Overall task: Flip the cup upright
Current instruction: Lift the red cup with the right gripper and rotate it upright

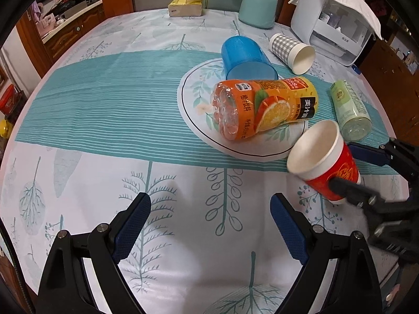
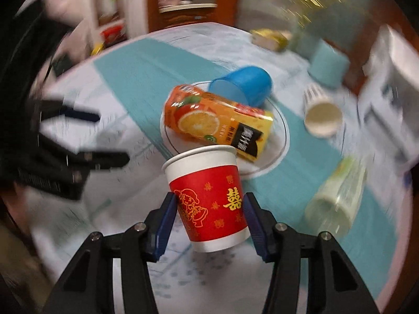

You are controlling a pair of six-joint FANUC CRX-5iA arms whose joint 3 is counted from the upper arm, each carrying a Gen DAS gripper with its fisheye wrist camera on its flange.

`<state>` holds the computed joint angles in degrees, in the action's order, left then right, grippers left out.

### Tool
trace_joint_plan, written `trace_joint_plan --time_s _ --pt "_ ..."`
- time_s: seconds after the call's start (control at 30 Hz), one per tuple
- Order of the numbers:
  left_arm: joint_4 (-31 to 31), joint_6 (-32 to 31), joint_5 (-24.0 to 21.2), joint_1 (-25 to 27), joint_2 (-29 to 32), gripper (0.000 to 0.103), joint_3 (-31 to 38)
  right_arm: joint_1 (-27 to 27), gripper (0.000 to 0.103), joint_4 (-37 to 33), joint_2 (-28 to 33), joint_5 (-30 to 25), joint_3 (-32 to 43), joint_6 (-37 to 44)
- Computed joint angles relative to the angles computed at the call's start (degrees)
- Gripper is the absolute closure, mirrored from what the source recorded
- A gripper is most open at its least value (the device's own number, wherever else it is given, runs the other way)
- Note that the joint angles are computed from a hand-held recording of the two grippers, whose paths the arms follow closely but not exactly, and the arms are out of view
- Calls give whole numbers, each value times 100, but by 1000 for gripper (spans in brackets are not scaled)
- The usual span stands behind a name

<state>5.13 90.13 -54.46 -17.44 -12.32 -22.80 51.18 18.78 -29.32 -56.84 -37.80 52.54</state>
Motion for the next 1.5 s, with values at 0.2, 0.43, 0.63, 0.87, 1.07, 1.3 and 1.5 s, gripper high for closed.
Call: trace_joint_plan --time_s 0.2,0.43,0.63,0.87,1.07,1.3,1.5 --pt "54 -78 -27 40 -226 12 -102 -424 51 -798 -231 -38 295 -1154" --pt "173 -212 -100 66 -464 12 -206 -533 51 -1229 -760 295 108 -3061" --pt "251 -315 -185 75 -580 12 -277 -220 50 -1116 -1014 662 -376 -4625" --pt "321 -400 -316 107 -668 11 -375 284 50 -614 -1422 817 -961 -6430" --pt "353 -430 -313 92 -705 11 -386 427 50 -147 -1560 764 -1103 -6932" --pt "336 -434 -337 3 -681 11 -344 79 50 -267 -1404 871 -1019 -6592" --pt "370 -461 -390 12 -687 11 -327 -48 50 -863 -1197 1026 -827 -6048"
